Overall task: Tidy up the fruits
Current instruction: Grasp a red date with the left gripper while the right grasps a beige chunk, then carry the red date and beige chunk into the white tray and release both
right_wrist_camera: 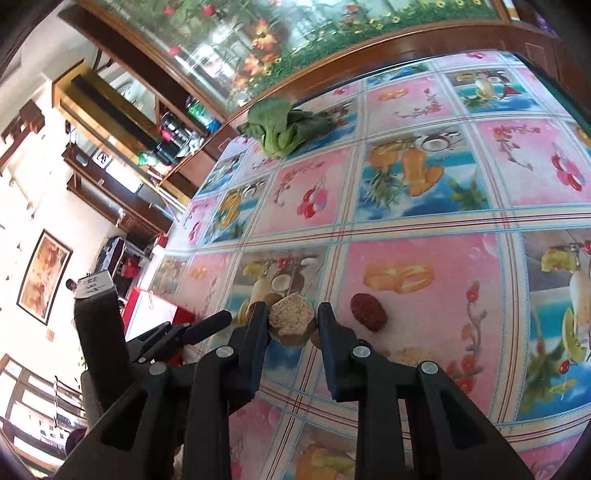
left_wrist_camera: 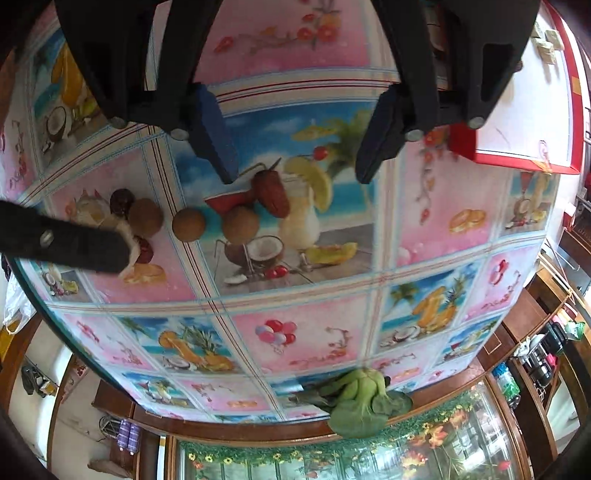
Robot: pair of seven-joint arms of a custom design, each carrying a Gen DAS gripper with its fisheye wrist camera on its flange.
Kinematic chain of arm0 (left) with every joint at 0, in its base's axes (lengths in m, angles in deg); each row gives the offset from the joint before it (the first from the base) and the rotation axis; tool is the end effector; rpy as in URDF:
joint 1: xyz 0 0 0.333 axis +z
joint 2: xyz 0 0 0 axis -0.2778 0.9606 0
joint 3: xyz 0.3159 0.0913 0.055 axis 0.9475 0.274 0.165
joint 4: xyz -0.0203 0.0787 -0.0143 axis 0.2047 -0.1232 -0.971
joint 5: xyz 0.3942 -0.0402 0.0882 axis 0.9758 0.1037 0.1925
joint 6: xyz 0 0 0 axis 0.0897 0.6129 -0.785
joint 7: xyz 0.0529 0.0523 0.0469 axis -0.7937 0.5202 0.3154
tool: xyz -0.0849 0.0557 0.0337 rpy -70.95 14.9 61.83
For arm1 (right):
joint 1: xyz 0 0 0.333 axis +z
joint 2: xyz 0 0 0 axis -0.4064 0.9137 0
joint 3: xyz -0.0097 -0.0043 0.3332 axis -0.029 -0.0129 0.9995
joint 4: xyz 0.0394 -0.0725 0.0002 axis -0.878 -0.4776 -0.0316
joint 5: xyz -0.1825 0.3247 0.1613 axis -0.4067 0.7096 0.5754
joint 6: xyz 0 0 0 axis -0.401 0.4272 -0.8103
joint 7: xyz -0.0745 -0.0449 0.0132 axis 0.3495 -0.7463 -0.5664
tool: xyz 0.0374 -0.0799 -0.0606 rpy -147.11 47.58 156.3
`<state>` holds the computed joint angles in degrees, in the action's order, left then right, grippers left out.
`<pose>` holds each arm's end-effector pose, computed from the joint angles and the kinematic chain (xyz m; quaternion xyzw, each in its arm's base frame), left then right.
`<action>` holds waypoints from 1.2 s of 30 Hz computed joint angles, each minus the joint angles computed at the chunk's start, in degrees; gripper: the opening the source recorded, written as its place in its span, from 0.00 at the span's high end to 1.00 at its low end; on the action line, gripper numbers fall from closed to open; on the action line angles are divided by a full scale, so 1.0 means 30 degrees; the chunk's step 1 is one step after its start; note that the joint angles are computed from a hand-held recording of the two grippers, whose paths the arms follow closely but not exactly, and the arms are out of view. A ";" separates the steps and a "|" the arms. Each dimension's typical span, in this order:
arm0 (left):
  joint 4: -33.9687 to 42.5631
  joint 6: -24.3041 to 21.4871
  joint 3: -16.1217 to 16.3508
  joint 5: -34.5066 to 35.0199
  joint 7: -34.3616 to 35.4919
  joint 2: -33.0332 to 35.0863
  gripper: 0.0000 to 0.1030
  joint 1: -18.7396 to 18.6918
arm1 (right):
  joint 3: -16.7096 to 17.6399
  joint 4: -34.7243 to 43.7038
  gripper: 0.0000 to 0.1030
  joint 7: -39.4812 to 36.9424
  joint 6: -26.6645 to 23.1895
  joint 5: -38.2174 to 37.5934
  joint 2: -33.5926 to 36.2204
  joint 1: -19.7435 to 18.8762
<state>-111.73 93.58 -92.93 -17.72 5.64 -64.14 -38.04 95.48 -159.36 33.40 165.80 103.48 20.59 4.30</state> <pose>0.5690 -0.3827 0.4582 -0.5720 0.7778 -0.1806 0.1877 0.5716 0.4003 0.4586 -0.6320 0.6599 0.0174 0.4058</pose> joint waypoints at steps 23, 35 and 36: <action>-0.1692 0.2107 -0.0216 -0.1683 -0.0685 -0.1135 0.82 0.0393 | -0.2135 0.0609 0.75 0.2539 0.0079 -0.4462 0.0339 0.2283; -1.1462 0.4645 -0.0627 0.2721 -0.5973 -1.3041 0.82 0.3079 | -0.4932 0.2020 0.75 0.6710 0.1121 -0.9728 0.1696 0.6120; -1.2414 0.4569 -0.0564 0.2592 -0.5995 -1.4302 0.82 0.3315 | -0.4500 0.2230 0.75 0.6247 0.1296 -0.9292 0.1858 0.6098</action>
